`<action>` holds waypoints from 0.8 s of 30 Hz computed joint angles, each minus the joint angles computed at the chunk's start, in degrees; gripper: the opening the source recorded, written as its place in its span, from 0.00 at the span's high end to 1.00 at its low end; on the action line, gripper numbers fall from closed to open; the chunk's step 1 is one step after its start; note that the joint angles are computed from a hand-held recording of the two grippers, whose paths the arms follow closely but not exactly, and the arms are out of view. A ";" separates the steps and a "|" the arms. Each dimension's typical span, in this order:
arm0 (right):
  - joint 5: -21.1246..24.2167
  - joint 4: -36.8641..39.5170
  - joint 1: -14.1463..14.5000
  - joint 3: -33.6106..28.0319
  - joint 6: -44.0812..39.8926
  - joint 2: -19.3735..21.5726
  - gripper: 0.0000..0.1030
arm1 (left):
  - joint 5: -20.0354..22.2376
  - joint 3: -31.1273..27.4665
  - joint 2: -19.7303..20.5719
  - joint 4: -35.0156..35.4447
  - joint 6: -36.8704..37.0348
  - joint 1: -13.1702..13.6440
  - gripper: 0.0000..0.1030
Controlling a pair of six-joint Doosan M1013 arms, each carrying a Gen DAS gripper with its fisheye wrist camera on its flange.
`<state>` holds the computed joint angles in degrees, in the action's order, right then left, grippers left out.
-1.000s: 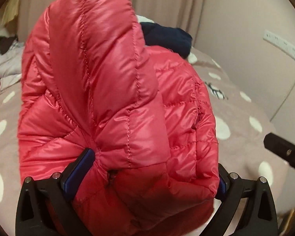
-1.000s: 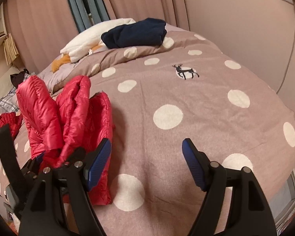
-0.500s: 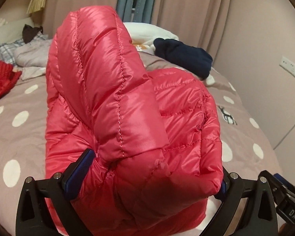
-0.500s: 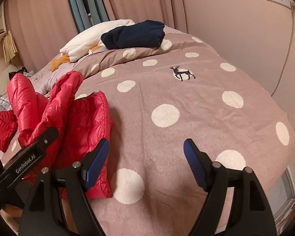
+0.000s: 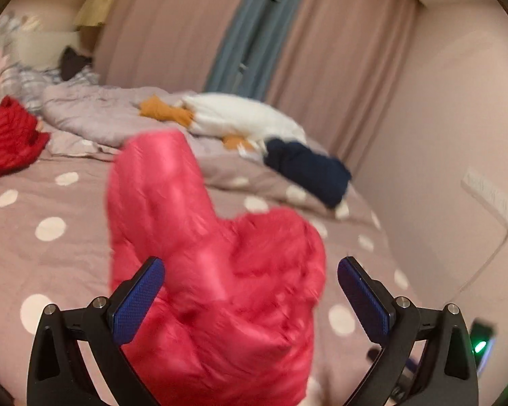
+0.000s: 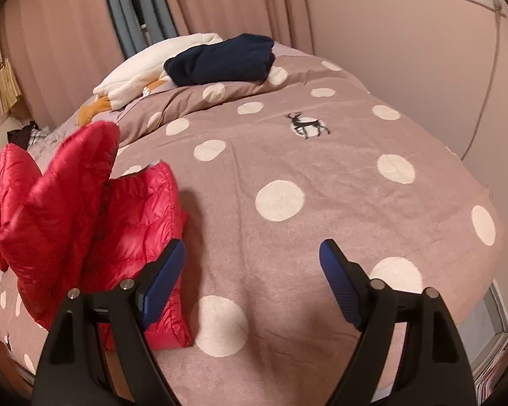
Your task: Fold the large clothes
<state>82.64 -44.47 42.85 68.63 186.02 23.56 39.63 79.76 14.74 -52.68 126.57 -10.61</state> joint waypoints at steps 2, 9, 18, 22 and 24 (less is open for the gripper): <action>-0.47 0.66 -0.25 -0.53 -1.48 0.44 0.21 | -5.19 -0.29 0.36 3.42 -9.98 1.26 0.02; -1.60 2.11 -0.91 -2.75 -5.33 2.08 0.21 | -9.20 -6.07 5.98 35.58 -43.42 2.17 0.26; -2.11 2.77 -1.47 -5.00 -8.20 3.52 0.21 | 4.34 -13.24 13.11 15.23 -27.22 4.48 0.28; -3.45 -0.04 -1.04 -5.08 -5.68 3.22 0.21 | 6.57 -12.53 12.66 8.85 -15.17 3.17 0.28; -4.87 -2.58 -0.59 -4.57 -3.41 2.69 0.21 | 10.68 -13.47 13.47 7.34 -13.19 2.50 0.28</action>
<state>77.77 -47.04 42.25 64.06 182.61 26.25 50.30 66.30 28.21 -45.34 113.39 -8.11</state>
